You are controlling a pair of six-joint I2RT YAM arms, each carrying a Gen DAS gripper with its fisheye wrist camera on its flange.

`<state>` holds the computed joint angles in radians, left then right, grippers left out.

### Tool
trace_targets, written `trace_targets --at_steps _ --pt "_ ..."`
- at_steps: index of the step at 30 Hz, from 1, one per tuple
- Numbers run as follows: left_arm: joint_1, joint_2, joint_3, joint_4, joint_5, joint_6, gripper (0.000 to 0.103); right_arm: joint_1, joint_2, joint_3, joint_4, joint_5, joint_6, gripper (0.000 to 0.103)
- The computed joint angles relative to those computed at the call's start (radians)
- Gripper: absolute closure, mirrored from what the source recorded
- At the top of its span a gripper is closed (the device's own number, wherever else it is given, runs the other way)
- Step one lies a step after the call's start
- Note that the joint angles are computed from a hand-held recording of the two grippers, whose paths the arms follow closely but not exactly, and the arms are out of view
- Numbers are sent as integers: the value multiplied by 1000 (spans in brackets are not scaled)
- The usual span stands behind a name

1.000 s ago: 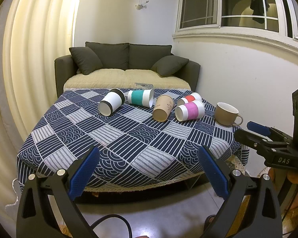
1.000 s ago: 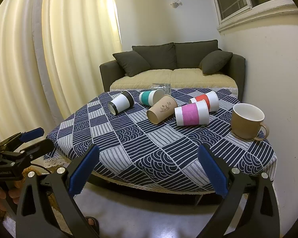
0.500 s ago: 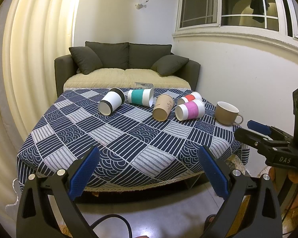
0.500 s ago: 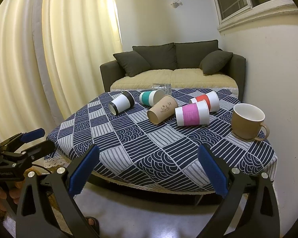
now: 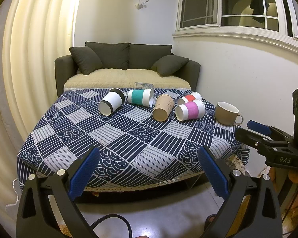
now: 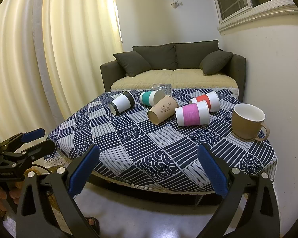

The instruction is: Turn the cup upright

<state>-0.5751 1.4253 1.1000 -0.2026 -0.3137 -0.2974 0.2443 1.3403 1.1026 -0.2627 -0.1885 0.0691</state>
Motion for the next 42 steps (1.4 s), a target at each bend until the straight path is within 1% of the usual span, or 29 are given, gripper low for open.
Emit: trace_targets --at_steps 22,29,32,34,36,39,42 --pt "2 -2 -3 -2 3 3 7 8 12 1 5 4 0 5" --pt "-1 7 13 -28 1 -1 7 8 11 0 3 6 9 5" --pt "6 26 42 -56 19 -4 7 8 16 9 -5 6 10 5" --pt "18 44 74 -80 37 -5 7 4 33 38 -24 -9 -1 5" --pt "38 68 119 -113 68 -6 7 2 54 77 -34 -1 -21 5" --pt "85 131 228 -178 153 26 7 -20 101 142 -51 -26 -36 5" --pt "114 198 338 -243 198 61 7 -34 145 202 -64 -42 -46 5"
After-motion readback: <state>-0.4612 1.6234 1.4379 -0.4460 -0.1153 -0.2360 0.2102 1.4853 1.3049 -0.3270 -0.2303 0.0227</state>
